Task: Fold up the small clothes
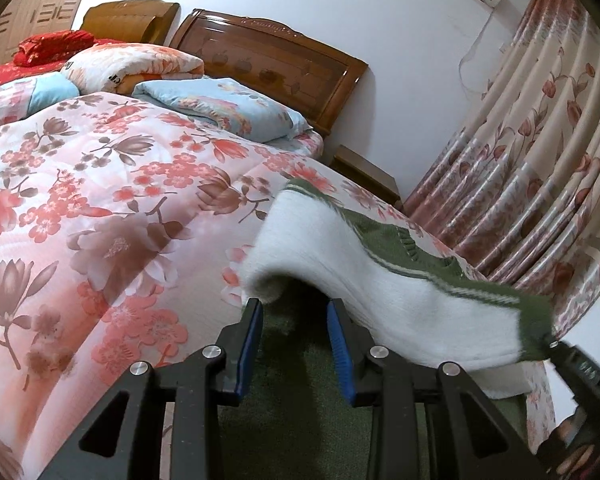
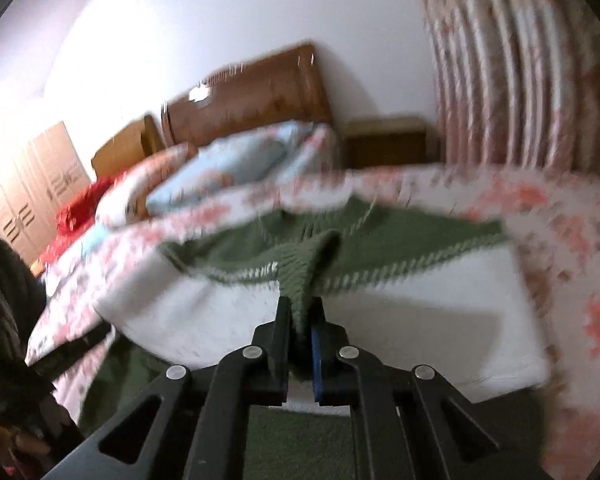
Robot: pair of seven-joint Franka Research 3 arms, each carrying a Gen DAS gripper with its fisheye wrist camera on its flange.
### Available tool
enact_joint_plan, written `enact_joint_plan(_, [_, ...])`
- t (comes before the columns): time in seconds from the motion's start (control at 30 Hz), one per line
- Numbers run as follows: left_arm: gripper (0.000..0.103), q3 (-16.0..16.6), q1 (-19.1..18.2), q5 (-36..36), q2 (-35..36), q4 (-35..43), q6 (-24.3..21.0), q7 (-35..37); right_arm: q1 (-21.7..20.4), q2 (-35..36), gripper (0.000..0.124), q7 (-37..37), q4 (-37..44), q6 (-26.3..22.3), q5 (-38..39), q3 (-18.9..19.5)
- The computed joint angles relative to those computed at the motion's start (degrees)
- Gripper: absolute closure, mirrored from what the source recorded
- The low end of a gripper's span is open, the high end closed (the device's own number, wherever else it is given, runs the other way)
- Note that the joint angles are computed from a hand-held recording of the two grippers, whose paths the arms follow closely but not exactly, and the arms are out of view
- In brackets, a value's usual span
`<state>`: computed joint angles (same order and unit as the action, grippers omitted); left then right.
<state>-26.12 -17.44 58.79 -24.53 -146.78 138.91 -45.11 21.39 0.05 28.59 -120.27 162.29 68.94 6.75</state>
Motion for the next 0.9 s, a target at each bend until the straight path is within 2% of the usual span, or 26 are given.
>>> enact_joint_plan(0.1, [0.069,0.11,0.01,0.02,0.06,-0.06,0.29,-0.04,-0.53,-0.62,0.021,-1.15,0.2,2.94,2.57,-0.61])
enact_joint_plan(0.3, [0.069,0.45,0.03,-0.4,0.36,0.02,0.81,0.32,-3.47,2.46,0.021,9.9,-0.04,0.33,-5.84,-2.07])
enact_joint_plan(0.4, [0.069,0.4,0.11,-0.5,0.45,0.05,0.87,0.39,-3.82,4.07,0.021,12.33,-0.33,1.53,-8.84,-1.33])
enact_joint_plan(0.47, [0.069,0.47,0.17,-0.56,0.5,0.05,0.97,0.5,-4.35,3.8,0.021,9.26,-0.21,1.79,-6.48,-0.63])
enact_joint_plan(0.73, [0.069,0.47,0.22,-1.02,0.62,0.08,1.31,0.73,-4.94,4.13,0.021,10.73,-0.6,0.67,-8.07,-0.49])
enact_joint_plan(0.9, [0.069,0.57,0.27,-1.08,0.78,0.11,1.66,0.98,-5.42,4.1,0.021,9.01,-0.34,-1.07,-6.05,-0.41])
